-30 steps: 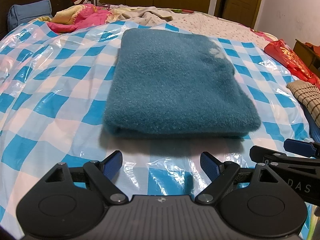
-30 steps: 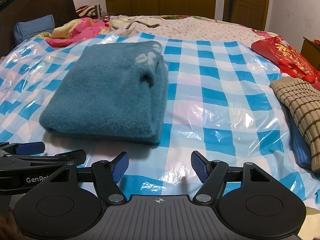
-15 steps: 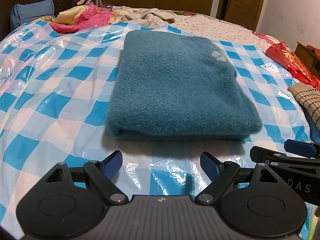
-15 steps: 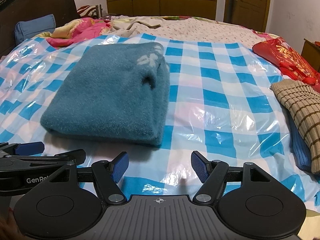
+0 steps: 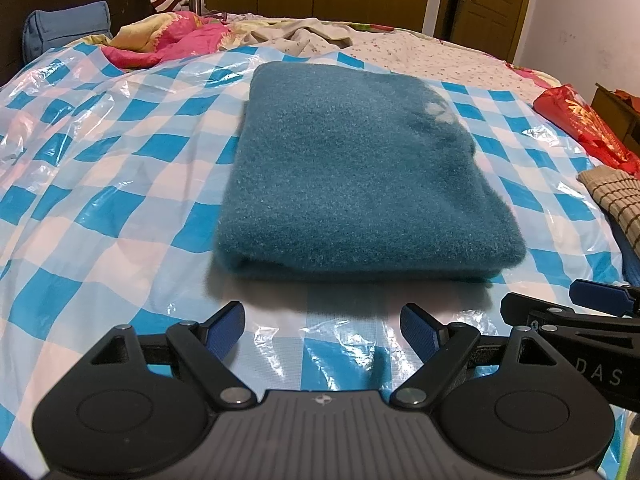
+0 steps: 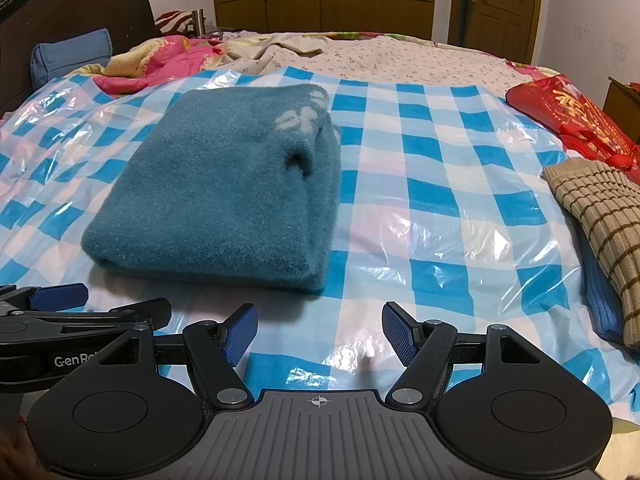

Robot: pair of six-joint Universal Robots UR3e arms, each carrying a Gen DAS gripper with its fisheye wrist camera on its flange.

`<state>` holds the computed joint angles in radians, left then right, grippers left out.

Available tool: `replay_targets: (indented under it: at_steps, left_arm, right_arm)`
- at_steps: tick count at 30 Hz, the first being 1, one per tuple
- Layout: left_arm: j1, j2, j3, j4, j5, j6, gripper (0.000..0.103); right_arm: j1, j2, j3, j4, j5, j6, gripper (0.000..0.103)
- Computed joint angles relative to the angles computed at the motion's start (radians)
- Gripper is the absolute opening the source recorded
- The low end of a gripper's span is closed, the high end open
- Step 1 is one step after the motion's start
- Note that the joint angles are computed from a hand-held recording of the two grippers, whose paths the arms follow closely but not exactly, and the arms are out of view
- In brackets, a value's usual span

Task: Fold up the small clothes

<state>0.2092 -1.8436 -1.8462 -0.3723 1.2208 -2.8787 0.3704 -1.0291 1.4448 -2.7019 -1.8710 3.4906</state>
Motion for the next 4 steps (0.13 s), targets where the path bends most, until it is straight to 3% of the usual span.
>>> replay_targets:
  at_steps: [4]
  left_arm:
    - [-0.001, -0.001, 0.0, 0.004, 0.006, -0.002, 0.094]
  right_arm:
    - [0.001, 0.002, -0.007, 0.004, 0.002, -0.002, 0.07]
